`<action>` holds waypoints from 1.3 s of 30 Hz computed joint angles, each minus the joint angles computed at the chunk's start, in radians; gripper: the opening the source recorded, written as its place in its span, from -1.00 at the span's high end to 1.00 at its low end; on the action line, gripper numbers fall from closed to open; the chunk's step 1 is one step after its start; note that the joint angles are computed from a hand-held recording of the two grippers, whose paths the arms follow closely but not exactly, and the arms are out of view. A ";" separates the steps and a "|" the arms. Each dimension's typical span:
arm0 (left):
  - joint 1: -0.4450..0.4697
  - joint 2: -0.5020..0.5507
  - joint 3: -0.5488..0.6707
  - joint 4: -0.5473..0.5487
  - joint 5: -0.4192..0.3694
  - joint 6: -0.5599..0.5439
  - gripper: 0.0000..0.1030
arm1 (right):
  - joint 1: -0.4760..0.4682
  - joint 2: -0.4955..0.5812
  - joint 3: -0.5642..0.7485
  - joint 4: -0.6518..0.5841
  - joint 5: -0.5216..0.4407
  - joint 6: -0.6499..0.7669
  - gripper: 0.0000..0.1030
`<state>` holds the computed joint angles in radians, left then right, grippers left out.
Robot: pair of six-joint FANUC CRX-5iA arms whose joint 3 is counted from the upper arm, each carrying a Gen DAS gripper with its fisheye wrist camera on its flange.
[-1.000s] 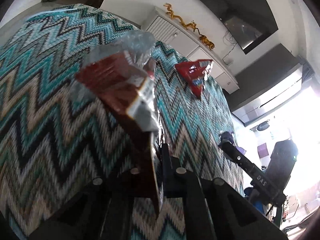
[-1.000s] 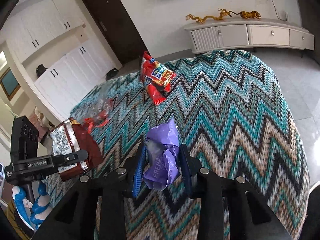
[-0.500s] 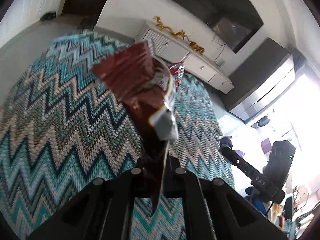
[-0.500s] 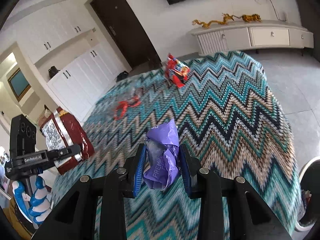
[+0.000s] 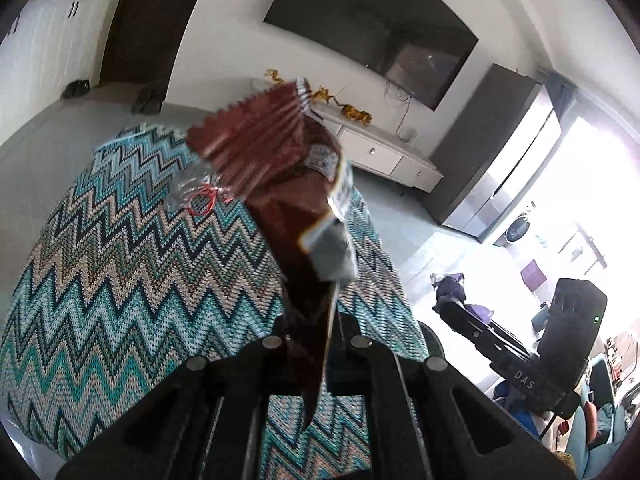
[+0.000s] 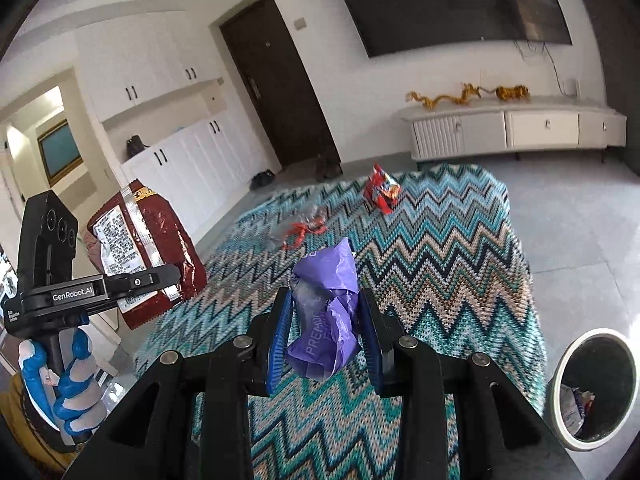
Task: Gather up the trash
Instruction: 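Carry both items to the grey bin and open both tools to drop them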
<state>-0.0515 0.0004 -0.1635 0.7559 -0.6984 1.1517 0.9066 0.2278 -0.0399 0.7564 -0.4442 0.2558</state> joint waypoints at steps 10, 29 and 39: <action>-0.080 -0.003 0.067 -0.186 -0.007 0.118 0.91 | -0.016 -0.111 -0.164 0.250 0.008 -0.222 0.36; -0.369 0.308 0.505 -0.554 -0.163 0.234 0.91 | -0.200 -0.275 -0.481 0.363 0.036 -0.507 0.35; -0.480 0.582 0.832 -0.594 -0.323 0.233 0.91 | -0.326 -0.300 -0.585 0.320 0.069 -0.562 0.35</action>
<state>-0.5317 0.5821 0.6687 0.1621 -1.0216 1.3850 0.5804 -0.0719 -0.6244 1.0769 -0.3751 -0.3063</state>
